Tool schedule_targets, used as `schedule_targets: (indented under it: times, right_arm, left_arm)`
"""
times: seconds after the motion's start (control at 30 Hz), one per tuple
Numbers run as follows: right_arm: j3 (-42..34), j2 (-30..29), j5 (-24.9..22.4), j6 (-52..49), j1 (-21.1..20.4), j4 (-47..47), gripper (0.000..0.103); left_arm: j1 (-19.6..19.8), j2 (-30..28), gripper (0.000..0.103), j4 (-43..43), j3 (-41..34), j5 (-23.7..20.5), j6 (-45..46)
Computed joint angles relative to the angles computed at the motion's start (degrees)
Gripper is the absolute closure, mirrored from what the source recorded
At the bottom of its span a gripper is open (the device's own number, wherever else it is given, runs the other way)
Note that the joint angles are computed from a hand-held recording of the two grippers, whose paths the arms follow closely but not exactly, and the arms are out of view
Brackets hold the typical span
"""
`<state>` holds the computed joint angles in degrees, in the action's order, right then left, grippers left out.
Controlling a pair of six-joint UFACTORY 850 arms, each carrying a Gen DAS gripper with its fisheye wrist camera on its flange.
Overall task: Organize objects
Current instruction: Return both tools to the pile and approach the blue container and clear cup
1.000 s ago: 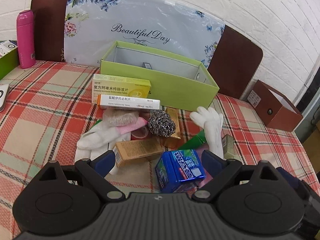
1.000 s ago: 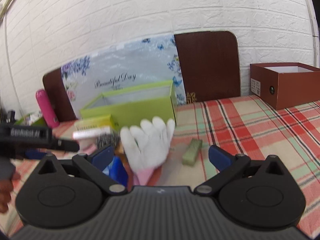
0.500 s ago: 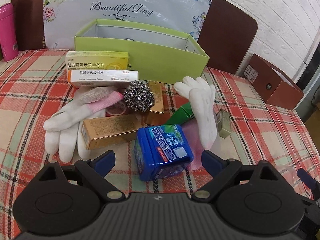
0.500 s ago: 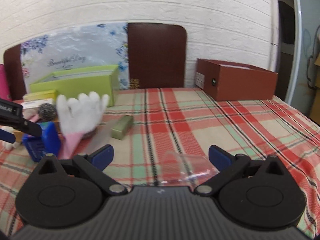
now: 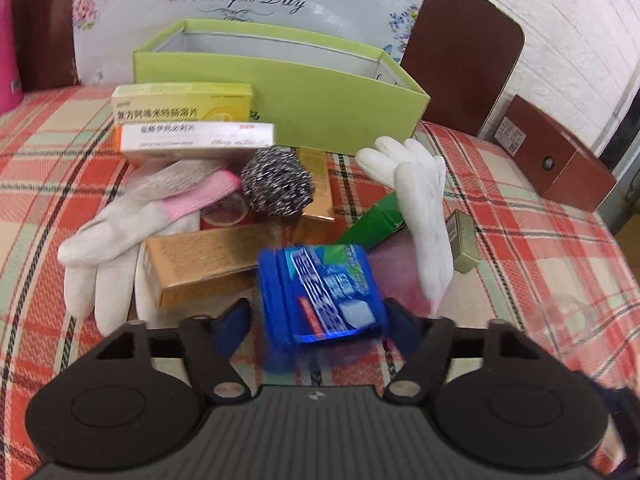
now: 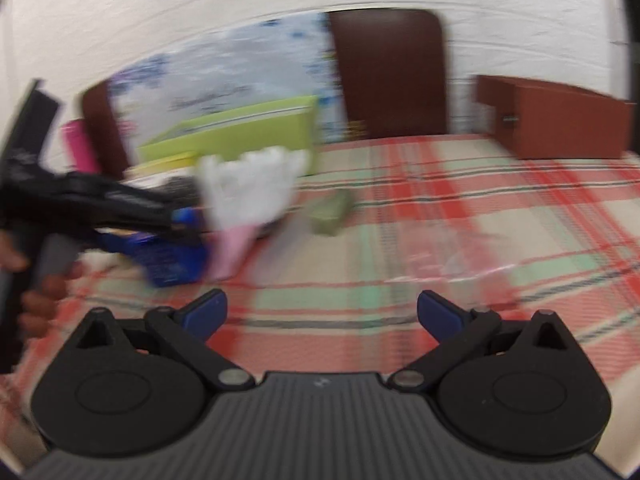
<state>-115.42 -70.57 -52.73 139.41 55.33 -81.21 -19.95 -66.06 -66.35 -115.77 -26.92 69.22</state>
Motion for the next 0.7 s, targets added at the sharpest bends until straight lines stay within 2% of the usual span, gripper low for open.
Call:
schedule_targets:
  times: [0.07, 0.2, 0.3, 0.4, 0.47, 0.53, 0.63, 0.7]
  right_arm:
    - [-0.57, -0.21, 1.13, -1.76, 0.09, -3.03, 0.000]
    - [-0.61, 0.20, -7.97, -11.70, 0.70, -1.24, 0.000]
    - [3.92, 3.11, -10.95, -19.10, -0.65, -0.52, 0.000]
    - [13.05, 8.22, -3.70, -23.12, -3.87, -4.60, 0.000]
    - [17.98, 10.98, 5.01, -23.40, -6.62, -7.81, 0.000]
    - [19.61, 11.65, 11.02, -23.94, -9.12, -8.54, 0.000]
    - [17.51, 9.64, 13.30, -28.22, -11.00, -3.08, 0.000]
    - [16.22, 8.69, 14.10, -25.79, -11.09, 0.08, 0.010]
  left_arm:
    - [0.80, 0.98, 0.034, -0.79, 1.69, 0.40, 0.88]
    - [1.88, 2.89, 0.032, -1.59, 4.93, 1.19, 2.34]
    - [2.09, 2.97, 0.029, -1.38, 5.14, 1.47, 1.66]
    - [2.18, 3.15, 0.029, -3.13, 5.48, 0.68, 2.71]
    - [2.15, 3.75, 0.028, -5.68, 6.59, 0.60, 5.61]
    - [1.95, 4.20, 0.026, -7.64, 7.31, 1.15, 8.28]
    - [1.70, 4.66, 0.025, -11.32, 8.04, 2.16, 12.82]
    - [1.75, 4.61, 0.024, -13.06, 8.02, 2.13, 15.19]
